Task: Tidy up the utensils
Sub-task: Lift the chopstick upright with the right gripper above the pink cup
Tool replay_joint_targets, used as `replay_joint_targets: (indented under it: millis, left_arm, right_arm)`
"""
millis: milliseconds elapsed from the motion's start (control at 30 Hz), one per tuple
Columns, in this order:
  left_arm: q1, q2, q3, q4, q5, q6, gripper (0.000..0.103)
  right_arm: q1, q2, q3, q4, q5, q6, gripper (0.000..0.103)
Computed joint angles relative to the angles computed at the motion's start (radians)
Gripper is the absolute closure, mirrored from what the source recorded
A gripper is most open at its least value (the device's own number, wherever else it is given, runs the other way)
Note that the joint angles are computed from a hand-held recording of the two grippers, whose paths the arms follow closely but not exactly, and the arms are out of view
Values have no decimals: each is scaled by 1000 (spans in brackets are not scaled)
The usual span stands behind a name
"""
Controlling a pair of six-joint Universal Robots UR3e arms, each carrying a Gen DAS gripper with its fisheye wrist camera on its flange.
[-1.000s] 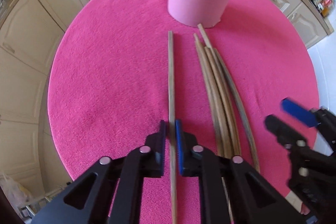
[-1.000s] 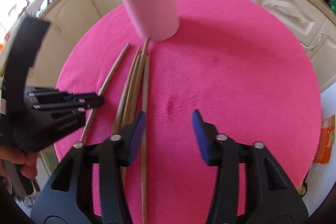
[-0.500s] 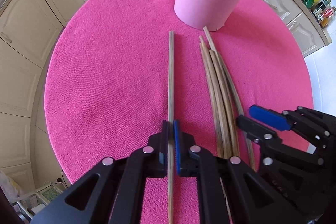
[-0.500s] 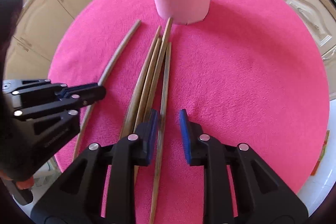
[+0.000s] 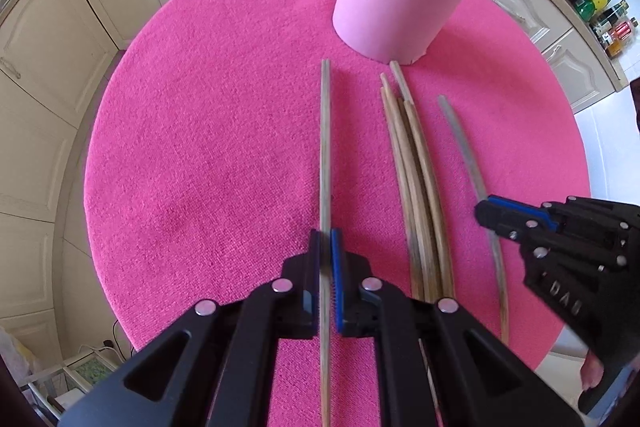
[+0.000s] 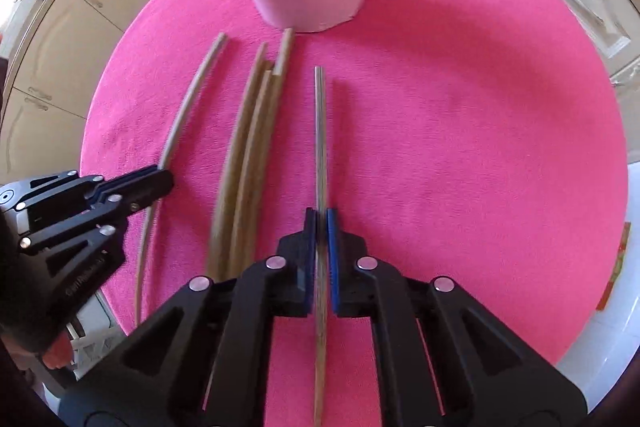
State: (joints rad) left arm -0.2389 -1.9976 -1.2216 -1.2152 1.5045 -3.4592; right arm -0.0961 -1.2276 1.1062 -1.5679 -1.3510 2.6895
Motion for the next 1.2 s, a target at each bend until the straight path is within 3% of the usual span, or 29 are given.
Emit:
replay_joint_targets:
  millis: [233,767,900,1200]
  left_arm:
    - [42,93,-88,20,-29,-9,97]
    - [32,281,-233,323,-41,15,97]
    - [9,261,-203,413,-33,-1,97]
    - [-2,238,-129,540,-22,25,97]
  right_arm:
    - [-72,-11,-20,45,71,-8,97]
    - [-287,-250,175,-8,371,-101,97]
    - [-310,-345,256,-66,433,-72,97]
    - [-358,-370,234,-186,593,35,97]
